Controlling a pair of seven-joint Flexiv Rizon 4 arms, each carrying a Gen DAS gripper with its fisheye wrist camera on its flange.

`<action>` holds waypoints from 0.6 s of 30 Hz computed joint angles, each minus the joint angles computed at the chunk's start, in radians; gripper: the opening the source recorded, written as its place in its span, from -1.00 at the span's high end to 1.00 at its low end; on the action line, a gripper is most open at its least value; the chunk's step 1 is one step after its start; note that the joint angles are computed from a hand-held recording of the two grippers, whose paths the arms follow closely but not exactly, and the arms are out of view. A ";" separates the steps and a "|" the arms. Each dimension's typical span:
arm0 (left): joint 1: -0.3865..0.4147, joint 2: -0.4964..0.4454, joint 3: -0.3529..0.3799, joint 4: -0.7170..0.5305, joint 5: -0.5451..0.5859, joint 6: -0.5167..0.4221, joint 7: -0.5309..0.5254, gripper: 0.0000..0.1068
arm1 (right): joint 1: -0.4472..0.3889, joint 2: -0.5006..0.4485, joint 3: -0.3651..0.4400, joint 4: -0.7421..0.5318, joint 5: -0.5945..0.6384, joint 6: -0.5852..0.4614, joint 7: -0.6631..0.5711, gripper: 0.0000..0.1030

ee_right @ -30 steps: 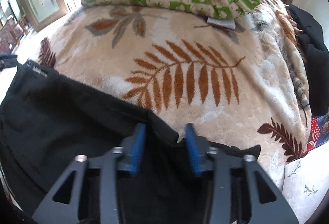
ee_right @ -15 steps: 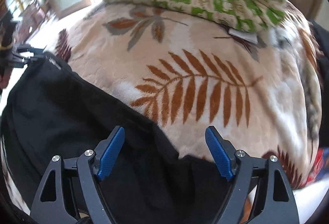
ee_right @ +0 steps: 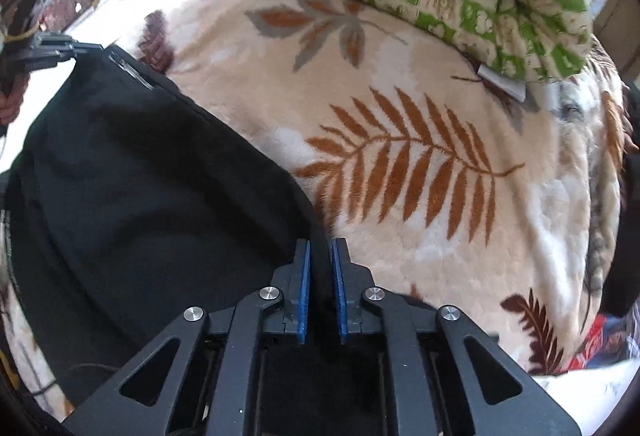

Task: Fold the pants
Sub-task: 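Close the left gripper on the waistband while the right gripper closes on the other waistband corner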

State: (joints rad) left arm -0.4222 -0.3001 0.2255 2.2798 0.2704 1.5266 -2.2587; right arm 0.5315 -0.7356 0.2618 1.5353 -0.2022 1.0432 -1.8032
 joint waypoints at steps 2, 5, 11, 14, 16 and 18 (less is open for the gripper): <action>-0.016 0.022 0.012 0.007 0.016 -0.003 -0.012 0.81 | 0.002 0.033 -0.007 0.041 -0.006 0.024 0.010 0.80; -0.028 0.061 0.017 0.020 0.052 -0.006 -0.039 0.81 | 0.004 0.082 -0.006 0.101 -0.014 0.050 0.025 0.80; -0.014 0.128 -0.026 0.027 0.149 -0.050 -0.104 0.82 | -0.014 0.149 0.014 0.174 -0.010 0.068 0.026 0.81; 0.003 0.155 -0.056 0.034 0.187 -0.066 -0.139 0.82 | -0.012 0.178 0.011 0.210 -0.015 0.079 0.038 0.81; 0.022 0.171 -0.078 0.043 0.202 -0.067 -0.156 0.84 | -0.019 0.202 0.015 0.238 -0.013 0.085 0.040 0.81; 0.040 0.186 -0.101 0.046 0.217 -0.085 -0.170 0.92 | -0.011 0.214 0.000 0.256 -0.029 0.088 0.056 0.81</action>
